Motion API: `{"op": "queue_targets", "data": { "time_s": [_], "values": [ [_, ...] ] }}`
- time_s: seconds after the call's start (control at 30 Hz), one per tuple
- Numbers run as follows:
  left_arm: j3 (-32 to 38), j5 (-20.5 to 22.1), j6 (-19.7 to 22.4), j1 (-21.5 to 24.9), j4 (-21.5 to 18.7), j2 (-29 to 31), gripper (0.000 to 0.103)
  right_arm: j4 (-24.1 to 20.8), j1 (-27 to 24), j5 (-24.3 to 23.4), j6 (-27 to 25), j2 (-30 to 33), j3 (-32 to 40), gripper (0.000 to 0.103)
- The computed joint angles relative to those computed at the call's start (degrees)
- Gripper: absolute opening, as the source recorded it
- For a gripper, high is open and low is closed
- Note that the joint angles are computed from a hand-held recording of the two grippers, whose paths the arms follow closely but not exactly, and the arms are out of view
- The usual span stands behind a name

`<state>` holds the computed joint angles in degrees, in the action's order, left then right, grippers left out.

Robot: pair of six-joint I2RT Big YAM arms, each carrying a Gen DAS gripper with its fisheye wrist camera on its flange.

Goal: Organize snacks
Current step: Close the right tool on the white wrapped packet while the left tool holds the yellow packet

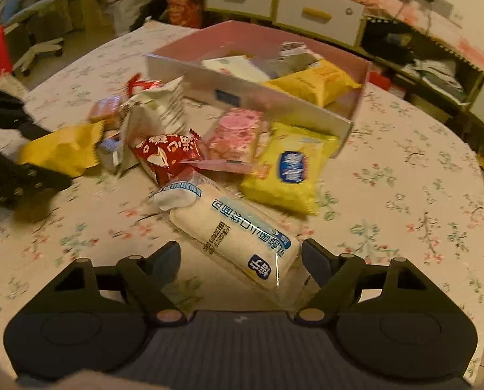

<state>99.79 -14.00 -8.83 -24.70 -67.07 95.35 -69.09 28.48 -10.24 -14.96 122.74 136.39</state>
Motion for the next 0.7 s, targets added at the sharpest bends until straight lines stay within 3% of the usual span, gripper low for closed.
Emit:
{"op": "queue_targets", "data": {
  "time_s": [0.27,0.4,0.6,0.7],
  "values": [
    [0.0,2.4,-0.2,0.4,-1.6,-0.5,0.050,-13.4,-0.1,-8.1,-3.8,1.6,6.3,0.079],
    [0.0,3.5,-1.2,0.6,-2.0,-0.7,0.051,-10.1,0.2,-5.4,-3.6,-0.7,2.6,0.078],
    [0.1,4.9,-4.3,1.2,-1.6,-0.4,0.052,-10.0,1.4,-1.2,-2.6,3.1,7.0,0.073],
    [0.1,6.2,-6.3,1.7,-1.3,-0.4,0.052,-8.5,1.8,-1.8,-2.7,2.7,6.1,0.069]
  ]
}}
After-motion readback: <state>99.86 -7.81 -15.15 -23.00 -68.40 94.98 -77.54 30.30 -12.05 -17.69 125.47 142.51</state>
